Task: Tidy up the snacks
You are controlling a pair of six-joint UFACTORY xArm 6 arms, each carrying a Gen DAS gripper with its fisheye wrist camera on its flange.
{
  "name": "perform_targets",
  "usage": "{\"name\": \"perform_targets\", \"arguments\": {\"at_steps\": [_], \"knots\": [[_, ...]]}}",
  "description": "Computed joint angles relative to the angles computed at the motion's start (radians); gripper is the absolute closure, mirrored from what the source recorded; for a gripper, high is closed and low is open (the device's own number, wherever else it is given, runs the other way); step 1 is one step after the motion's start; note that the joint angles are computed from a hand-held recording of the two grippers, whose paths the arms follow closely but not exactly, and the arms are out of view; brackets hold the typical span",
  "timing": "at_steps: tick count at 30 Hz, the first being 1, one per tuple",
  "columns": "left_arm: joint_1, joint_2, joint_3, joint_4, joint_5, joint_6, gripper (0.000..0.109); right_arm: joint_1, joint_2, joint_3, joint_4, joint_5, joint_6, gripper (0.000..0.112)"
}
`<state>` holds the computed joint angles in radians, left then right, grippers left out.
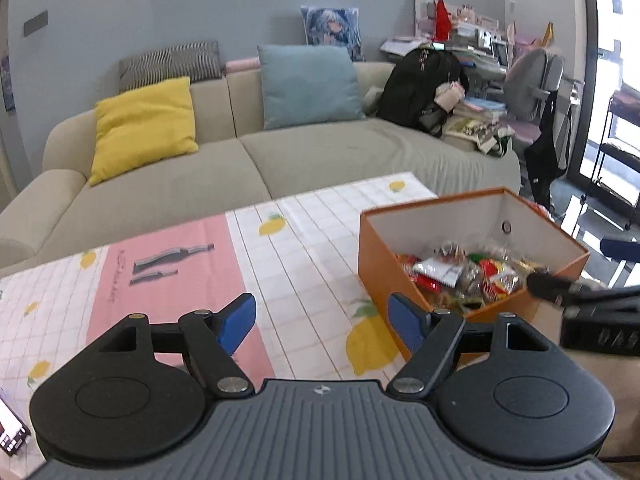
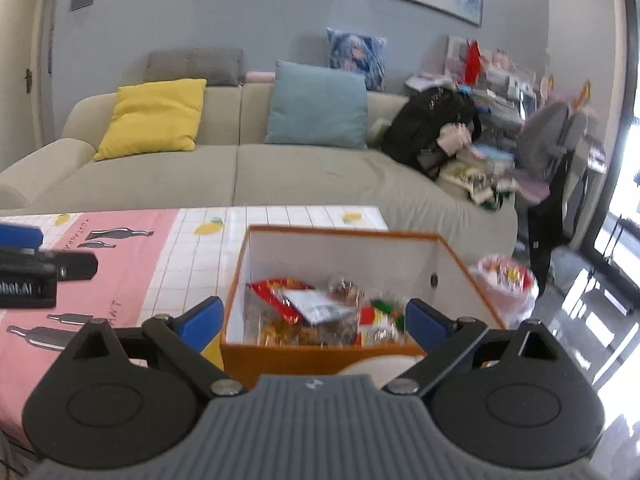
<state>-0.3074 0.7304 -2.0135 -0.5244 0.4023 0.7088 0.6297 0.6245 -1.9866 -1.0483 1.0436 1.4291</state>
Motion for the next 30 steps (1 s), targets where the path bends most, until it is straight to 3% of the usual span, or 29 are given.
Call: {"name": "perform_targets", "arguments": {"at_steps": [14, 30], "knots": [[0.008, -0.004, 0.037, 0.116, 0.062, -0.148, 0.02, -0.032, 0.017, -0.011, 0.142, -0.064, -0.049, 0.013], [0.01, 0.004, 0.011, 0.177, 0.091, -0.2, 0.02, -0.038, 0.015, -0.005, 0.152, -0.087, -0.048, 0.013]]}}
